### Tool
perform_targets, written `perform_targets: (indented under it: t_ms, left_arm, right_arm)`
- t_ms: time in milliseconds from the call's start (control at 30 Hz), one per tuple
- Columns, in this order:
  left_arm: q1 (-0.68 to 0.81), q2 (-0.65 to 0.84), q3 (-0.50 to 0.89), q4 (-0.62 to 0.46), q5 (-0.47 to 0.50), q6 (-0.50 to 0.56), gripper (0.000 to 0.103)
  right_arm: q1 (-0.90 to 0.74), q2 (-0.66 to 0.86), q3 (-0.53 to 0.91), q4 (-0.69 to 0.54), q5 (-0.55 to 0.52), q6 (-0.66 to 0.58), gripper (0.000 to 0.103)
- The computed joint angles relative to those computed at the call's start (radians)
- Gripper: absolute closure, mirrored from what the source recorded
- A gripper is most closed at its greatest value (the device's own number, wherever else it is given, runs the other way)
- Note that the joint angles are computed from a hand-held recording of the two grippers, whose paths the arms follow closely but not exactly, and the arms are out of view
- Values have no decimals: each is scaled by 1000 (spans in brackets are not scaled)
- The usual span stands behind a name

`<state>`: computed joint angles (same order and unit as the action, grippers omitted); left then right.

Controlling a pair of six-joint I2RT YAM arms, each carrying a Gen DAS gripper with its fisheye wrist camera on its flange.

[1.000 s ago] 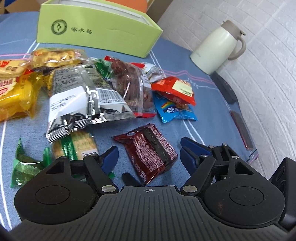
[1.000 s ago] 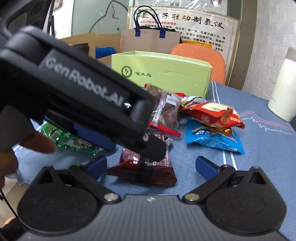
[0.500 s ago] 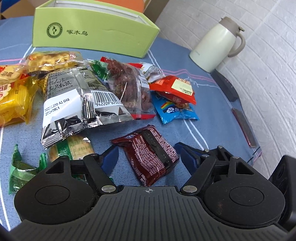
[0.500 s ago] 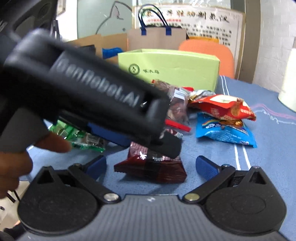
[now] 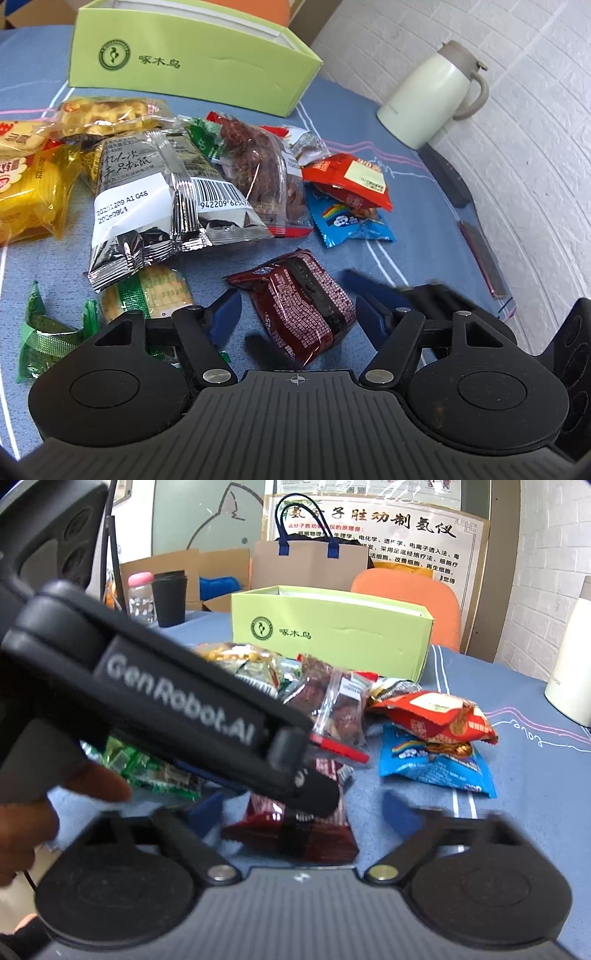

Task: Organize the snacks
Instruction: 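Grasp the dark red wrapped bar with the left gripper and lift it, then drop the dark red bar into the green box by opening the left gripper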

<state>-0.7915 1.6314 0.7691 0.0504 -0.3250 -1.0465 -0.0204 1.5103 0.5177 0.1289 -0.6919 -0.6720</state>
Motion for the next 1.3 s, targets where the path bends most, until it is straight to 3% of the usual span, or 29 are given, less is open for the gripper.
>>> perform_targets:
  t_ms: [133,300,367,467,600,767,933,1200,1300]
  left_arm:
    - [-3,-7,-17,19,-2,3,49]
    - [-15,11,6,0,-26,12,53]
    - [-31,34,33,-30,-65,30,78]
    - [-32,11,24,-35,-60,23,88]
    - [-17,-65,8,-14,-50,50,89]
    - [83,-132,59,-54,-53,138,89]
    - [293,-134,178,-80,9,284,88]
    - [597,179,600,-255,185,416,88]
    - [656,284,697,-286,241,437,90]
  right_arm:
    - [5,27,-11,63,27,35,29]
    - [-2,35,-16,65,1,34,31]
    - [-23,42,-11,36,-35,4,40]
    - [-35,-18,-14,-19,-32,-11,42]
    - [-52,-100,38,-92,-74,6,42]
    - [62,-47,156,4,-34,102,42]
    - [204,184,460,74,14,203,42]
    - [314,690,1261,-307,62,272,42]
    - [329,826,1478,-439,87,288,33]
